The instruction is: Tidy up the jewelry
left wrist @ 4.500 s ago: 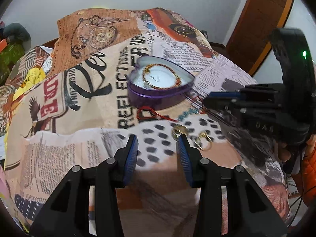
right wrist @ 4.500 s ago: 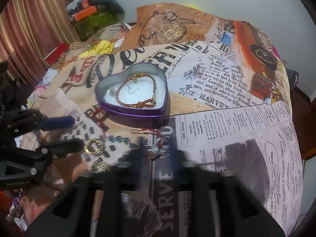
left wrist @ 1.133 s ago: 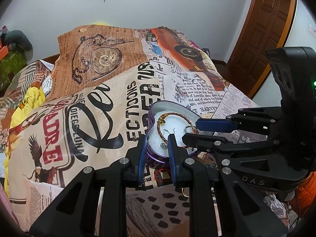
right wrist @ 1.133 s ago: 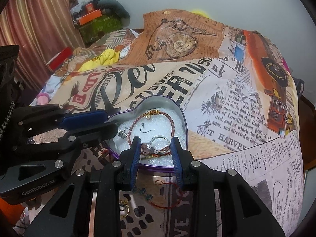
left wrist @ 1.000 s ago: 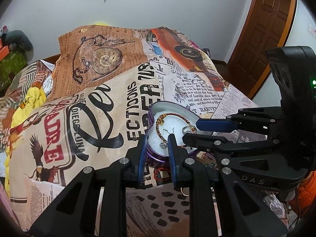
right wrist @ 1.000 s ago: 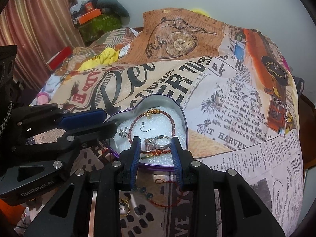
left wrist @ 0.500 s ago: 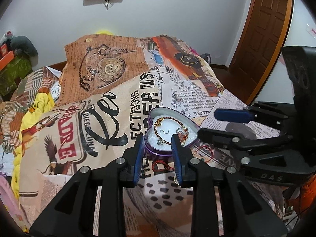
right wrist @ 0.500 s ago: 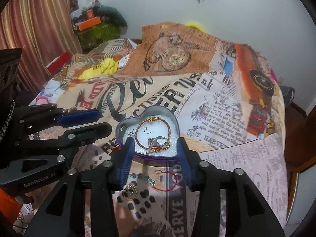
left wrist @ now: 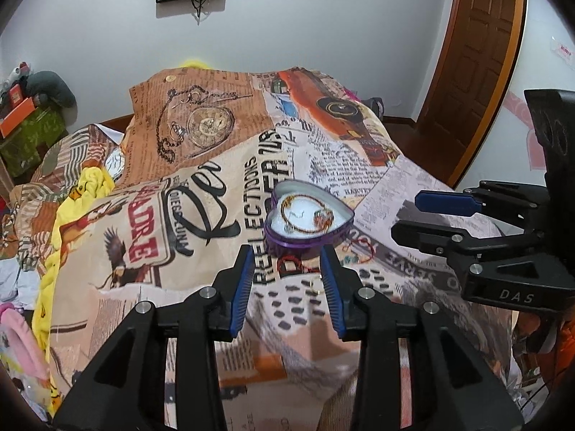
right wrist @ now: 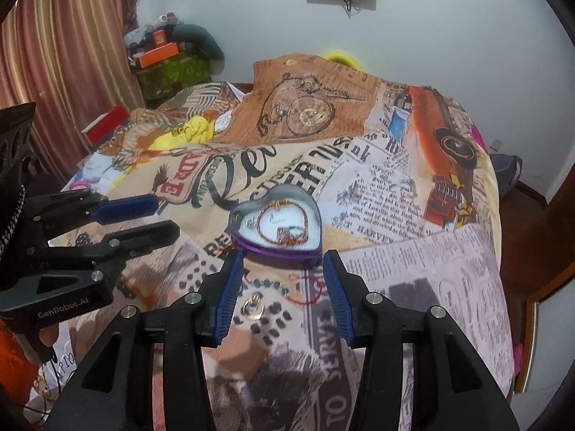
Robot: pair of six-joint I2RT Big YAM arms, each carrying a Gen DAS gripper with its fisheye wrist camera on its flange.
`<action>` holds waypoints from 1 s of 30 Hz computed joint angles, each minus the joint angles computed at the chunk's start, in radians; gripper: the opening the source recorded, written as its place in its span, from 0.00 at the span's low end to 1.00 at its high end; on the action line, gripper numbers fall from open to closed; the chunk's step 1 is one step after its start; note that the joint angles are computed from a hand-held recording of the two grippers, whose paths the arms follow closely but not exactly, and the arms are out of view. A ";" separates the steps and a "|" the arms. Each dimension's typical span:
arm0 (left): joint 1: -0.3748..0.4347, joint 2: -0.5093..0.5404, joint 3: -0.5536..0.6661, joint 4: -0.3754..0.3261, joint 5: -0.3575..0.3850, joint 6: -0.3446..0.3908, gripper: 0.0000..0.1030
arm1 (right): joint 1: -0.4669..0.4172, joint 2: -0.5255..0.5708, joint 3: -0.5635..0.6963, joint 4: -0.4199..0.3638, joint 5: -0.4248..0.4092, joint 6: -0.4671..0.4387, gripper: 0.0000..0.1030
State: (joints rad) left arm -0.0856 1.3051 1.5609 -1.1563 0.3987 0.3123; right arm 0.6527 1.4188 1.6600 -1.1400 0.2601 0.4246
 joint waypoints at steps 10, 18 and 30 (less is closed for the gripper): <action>0.010 -0.011 -0.074 -0.048 -0.006 0.023 0.36 | 0.015 0.017 -0.067 -0.030 -0.065 0.056 0.41; 0.004 -0.007 -0.104 -0.061 -0.012 0.042 0.36 | 0.015 0.063 -0.039 -0.041 -0.117 0.010 0.41; 0.000 0.017 -0.085 -0.066 0.012 0.058 0.36 | 0.012 0.087 -0.025 -0.046 -0.131 -0.049 0.13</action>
